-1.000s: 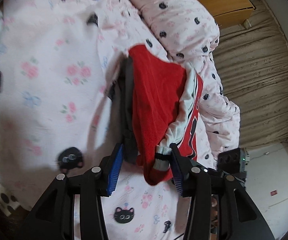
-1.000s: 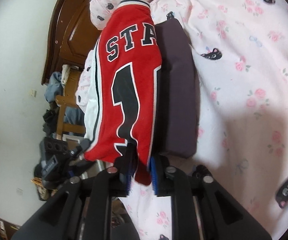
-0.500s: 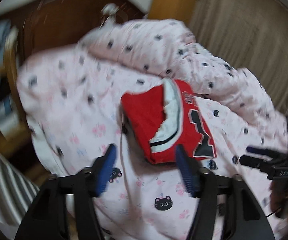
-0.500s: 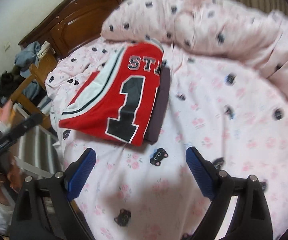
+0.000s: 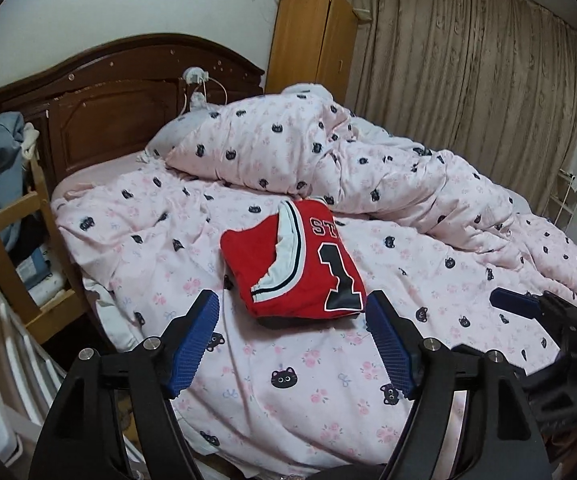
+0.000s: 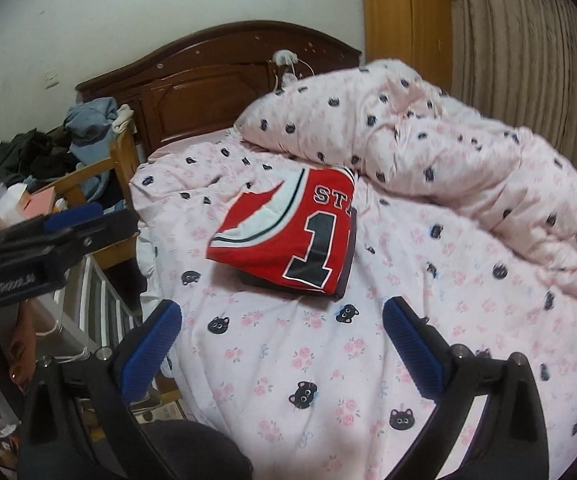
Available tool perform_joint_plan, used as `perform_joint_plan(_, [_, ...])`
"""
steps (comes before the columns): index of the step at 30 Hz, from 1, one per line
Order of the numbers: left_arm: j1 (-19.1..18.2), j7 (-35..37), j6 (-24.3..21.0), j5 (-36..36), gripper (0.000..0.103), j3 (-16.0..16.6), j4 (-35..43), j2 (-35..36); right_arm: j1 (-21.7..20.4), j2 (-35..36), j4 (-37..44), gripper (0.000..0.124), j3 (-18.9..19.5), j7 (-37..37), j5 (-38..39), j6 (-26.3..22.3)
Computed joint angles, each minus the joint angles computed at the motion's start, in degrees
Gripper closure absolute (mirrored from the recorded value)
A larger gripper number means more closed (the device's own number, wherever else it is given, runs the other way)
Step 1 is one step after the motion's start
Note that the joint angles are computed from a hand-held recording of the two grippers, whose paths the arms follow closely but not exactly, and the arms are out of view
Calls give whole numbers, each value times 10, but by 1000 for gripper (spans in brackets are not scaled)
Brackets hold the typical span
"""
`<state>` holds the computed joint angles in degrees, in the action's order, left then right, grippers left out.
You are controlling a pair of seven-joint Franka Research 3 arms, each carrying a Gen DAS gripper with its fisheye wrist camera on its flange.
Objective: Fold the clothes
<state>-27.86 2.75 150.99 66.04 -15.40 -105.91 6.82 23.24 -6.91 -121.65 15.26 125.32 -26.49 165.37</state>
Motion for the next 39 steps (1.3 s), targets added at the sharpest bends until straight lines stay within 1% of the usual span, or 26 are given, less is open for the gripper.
perform_joint_plan(3, [-4,16,-25,-6,31,-5,-4,-10,2,-18,-11,22,4,2,5,2])
perform_joint_plan(8, [-6,33,-52,-23,31,-15,-16,-25,-3,-36,-27,21,17,-4,29,10])
perform_joint_plan(15, [1,53,-44,-41,31,-24,-32,-42,-13,-44,-27,21,34,-3,32,-1])
perform_joint_plan(20, [4,62,-43,-48,31,-28,-37,-49,-15,-45,-24,21,40,1,25,-7])
perform_joint_plan(31, [9,83,-43,-65,31,-34,-43,-57,-19,-57,-26,21,43,5,17,-17])
perform_joint_plan(39, [9,90,-44,-74,31,-35,-43,-59,-15,-63,-28,21,39,-15,37,-16])
